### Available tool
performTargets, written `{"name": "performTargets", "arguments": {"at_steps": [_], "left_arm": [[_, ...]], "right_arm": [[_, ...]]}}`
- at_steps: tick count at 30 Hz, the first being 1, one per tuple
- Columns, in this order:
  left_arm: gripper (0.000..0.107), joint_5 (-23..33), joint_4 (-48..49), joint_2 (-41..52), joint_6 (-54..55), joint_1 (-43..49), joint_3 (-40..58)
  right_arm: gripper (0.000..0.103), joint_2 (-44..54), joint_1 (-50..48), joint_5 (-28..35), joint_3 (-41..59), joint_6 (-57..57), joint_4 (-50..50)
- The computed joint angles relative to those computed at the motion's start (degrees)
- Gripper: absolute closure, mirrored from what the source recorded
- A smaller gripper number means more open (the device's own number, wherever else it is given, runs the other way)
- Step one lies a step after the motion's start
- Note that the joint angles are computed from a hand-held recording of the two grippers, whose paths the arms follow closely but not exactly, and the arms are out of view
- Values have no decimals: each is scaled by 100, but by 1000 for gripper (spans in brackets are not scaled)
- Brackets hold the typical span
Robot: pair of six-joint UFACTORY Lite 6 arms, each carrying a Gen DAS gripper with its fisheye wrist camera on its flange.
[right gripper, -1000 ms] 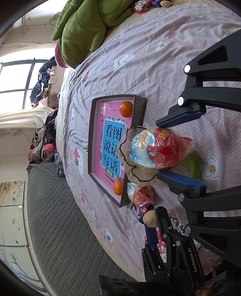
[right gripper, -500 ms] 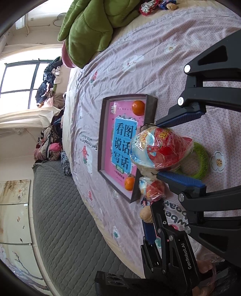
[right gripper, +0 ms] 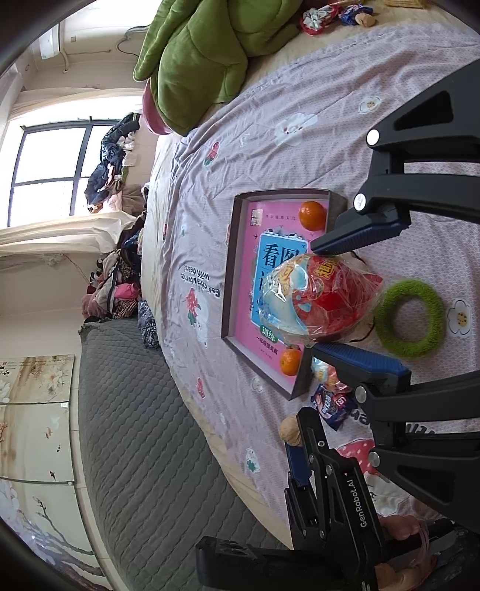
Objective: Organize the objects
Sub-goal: 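Carry walnut in left tool over tray while right tool carries egg bag there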
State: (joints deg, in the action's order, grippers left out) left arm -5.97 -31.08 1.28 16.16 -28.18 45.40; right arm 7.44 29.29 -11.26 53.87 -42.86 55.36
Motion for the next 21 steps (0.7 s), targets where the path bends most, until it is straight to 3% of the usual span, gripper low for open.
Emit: {"name": "performTargets", "arguments": {"at_steps": [4, 10, 21], "left_arm": [[70, 58, -171, 106, 262, 101, 195], [70, 20, -1531, 228, 1815, 143, 495], [70, 304, -2636, 782, 3158, 440, 1372]], "right_arm": [[54, 61, -86, 93, 123, 263, -276], [54, 174, -135, 109, 362, 145, -226], [54, 721, -202, 259, 1126, -227, 36]]}}
